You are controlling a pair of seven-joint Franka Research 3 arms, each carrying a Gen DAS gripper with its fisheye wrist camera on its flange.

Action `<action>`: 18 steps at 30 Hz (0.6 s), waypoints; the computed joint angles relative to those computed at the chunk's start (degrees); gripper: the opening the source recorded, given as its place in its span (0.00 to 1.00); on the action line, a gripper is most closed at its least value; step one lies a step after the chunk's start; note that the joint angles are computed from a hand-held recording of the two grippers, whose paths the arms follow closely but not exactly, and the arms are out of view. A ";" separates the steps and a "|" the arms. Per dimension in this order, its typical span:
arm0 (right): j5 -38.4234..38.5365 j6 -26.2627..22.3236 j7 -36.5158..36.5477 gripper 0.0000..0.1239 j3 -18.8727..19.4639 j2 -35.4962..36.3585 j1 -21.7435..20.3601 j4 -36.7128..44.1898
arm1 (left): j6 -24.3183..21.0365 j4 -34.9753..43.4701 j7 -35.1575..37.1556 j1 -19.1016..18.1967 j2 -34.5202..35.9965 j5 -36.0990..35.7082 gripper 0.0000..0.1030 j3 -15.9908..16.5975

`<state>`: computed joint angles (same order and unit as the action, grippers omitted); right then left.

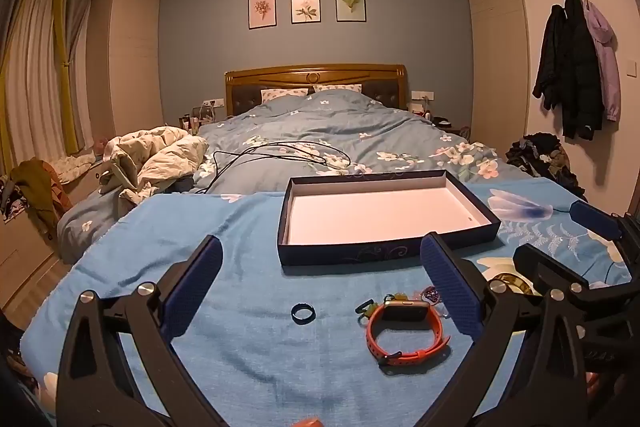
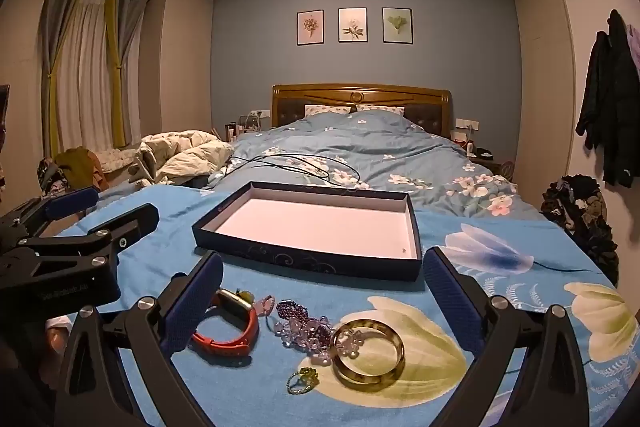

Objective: Organize jewelry

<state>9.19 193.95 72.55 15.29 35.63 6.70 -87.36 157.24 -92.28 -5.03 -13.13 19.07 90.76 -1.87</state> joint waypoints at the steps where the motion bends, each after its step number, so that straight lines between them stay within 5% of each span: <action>1: -0.09 0.30 0.11 0.78 0.32 0.11 -0.20 -0.01 | 0.03 -0.26 -3.40 -0.28 -0.31 2.40 0.95 0.38; 4: -2.46 2.66 0.70 0.78 4.28 0.12 -3.51 -1.75 | 0.17 -0.39 -2.85 0.10 -0.44 2.08 0.95 -0.01; 6: -2.49 -0.16 1.39 0.78 3.87 0.04 -3.45 -0.46 | -0.07 -0.71 -3.15 0.14 -0.79 2.52 0.95 -0.14; 18: -5.39 1.41 3.06 0.78 6.18 0.45 -5.46 -1.29 | -0.20 0.20 -2.52 0.18 0.05 1.98 0.95 -0.45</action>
